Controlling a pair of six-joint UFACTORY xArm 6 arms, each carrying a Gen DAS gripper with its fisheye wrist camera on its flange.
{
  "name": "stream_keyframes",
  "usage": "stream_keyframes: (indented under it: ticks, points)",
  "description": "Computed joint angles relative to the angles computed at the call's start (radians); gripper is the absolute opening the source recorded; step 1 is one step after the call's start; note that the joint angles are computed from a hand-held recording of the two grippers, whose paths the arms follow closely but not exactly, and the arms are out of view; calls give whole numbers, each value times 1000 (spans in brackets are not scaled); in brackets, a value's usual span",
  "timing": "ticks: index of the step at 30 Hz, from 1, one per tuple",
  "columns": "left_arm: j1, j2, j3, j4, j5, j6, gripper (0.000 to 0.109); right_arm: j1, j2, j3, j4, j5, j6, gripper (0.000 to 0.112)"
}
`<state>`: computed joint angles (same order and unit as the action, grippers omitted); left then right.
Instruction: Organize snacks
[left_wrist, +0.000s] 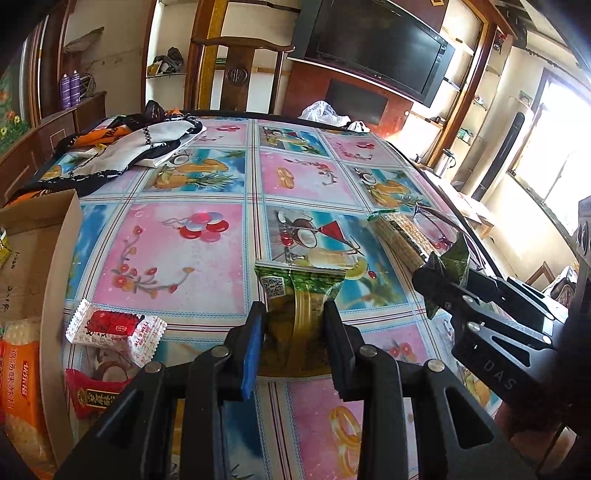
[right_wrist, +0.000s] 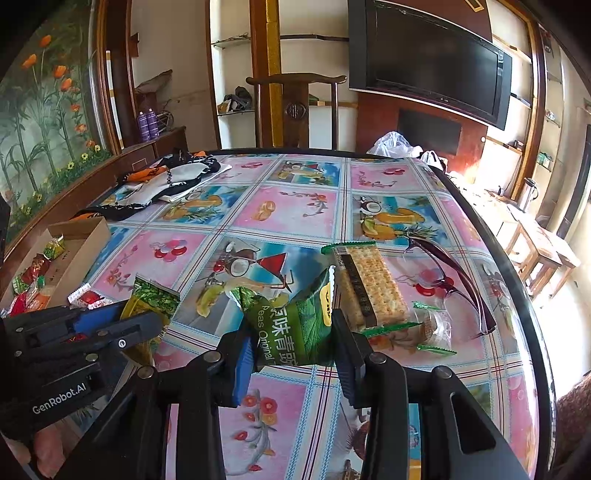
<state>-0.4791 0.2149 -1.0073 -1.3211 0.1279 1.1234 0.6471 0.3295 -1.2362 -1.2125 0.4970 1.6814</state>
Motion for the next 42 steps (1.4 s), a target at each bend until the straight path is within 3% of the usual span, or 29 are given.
stream_keyframes:
  ticks: [14, 24, 33, 39, 42]
  points:
    - [19, -44, 9, -82, 28, 73, 30, -3, 1, -1, -2, -4, 14, 41]
    - [108, -123, 12, -198, 29, 178, 30, 18, 44, -61, -17, -74, 57, 41]
    - [198, -97, -22, -150, -40, 93, 30, 76, 147, -217, -61, -163, 70, 41]
    - [279, -90, -39, -152, -81, 60, 30, 111, 256, -361, 60, -208, -71, 41]
    - [320, -73, -45, -77, -101, -33, 30, 127, 318, -441, 147, -252, -168, 42]
